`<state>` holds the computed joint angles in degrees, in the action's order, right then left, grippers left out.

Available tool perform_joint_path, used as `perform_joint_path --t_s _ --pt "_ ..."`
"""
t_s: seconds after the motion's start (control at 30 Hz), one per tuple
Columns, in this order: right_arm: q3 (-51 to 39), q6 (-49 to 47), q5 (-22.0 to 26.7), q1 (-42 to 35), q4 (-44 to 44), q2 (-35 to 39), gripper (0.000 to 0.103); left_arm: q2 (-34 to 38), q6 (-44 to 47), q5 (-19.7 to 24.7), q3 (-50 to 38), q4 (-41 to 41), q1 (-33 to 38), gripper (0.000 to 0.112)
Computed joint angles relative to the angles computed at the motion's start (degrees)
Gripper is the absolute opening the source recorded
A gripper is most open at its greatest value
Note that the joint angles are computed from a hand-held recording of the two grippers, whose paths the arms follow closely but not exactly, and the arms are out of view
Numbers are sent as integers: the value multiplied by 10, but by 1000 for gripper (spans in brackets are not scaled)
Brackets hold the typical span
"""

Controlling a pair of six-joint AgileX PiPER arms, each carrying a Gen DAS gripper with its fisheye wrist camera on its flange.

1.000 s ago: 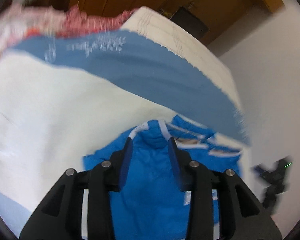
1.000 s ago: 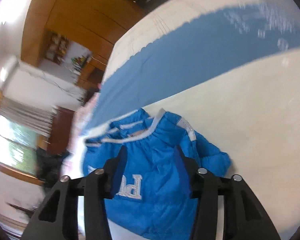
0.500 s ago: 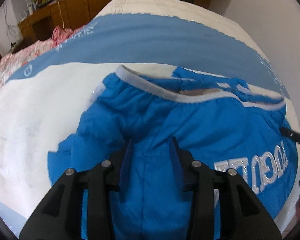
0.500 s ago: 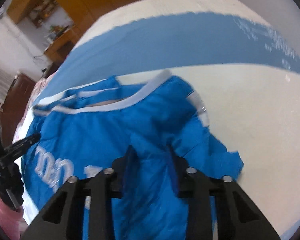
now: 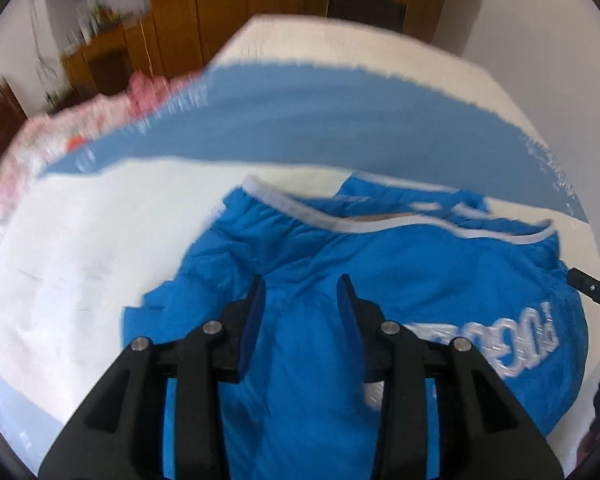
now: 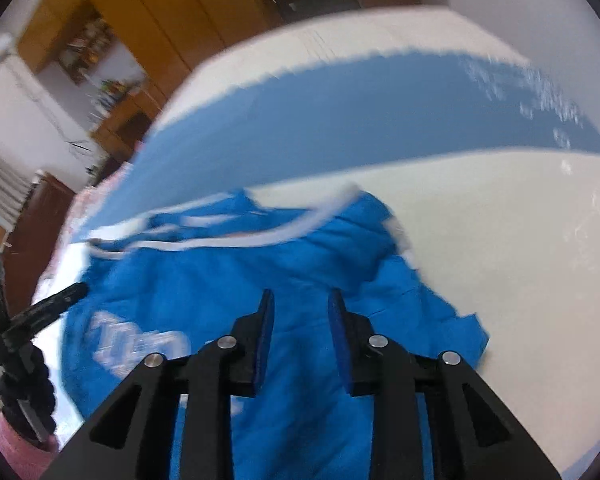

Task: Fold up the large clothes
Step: 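Carry the held hem over the jacket and lay it near the collar with both tools, then open both tools and release the hem onto the jacket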

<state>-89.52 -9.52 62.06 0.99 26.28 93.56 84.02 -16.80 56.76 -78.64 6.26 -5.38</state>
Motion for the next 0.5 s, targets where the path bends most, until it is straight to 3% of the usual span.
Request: perform_joint_path --t_s 0.1,0.23,0.5 --pt "69 15 -42 54 -19 -53 29 -60 -79 -27 56 57 -82 40" --pt "135 78 -116 127 -98 -78 29 -58 -153 -40 94 121 -160 40" --pt "220 104 -221 165 -151 -82 28 -43 -187 -112 178 147 -161 43"
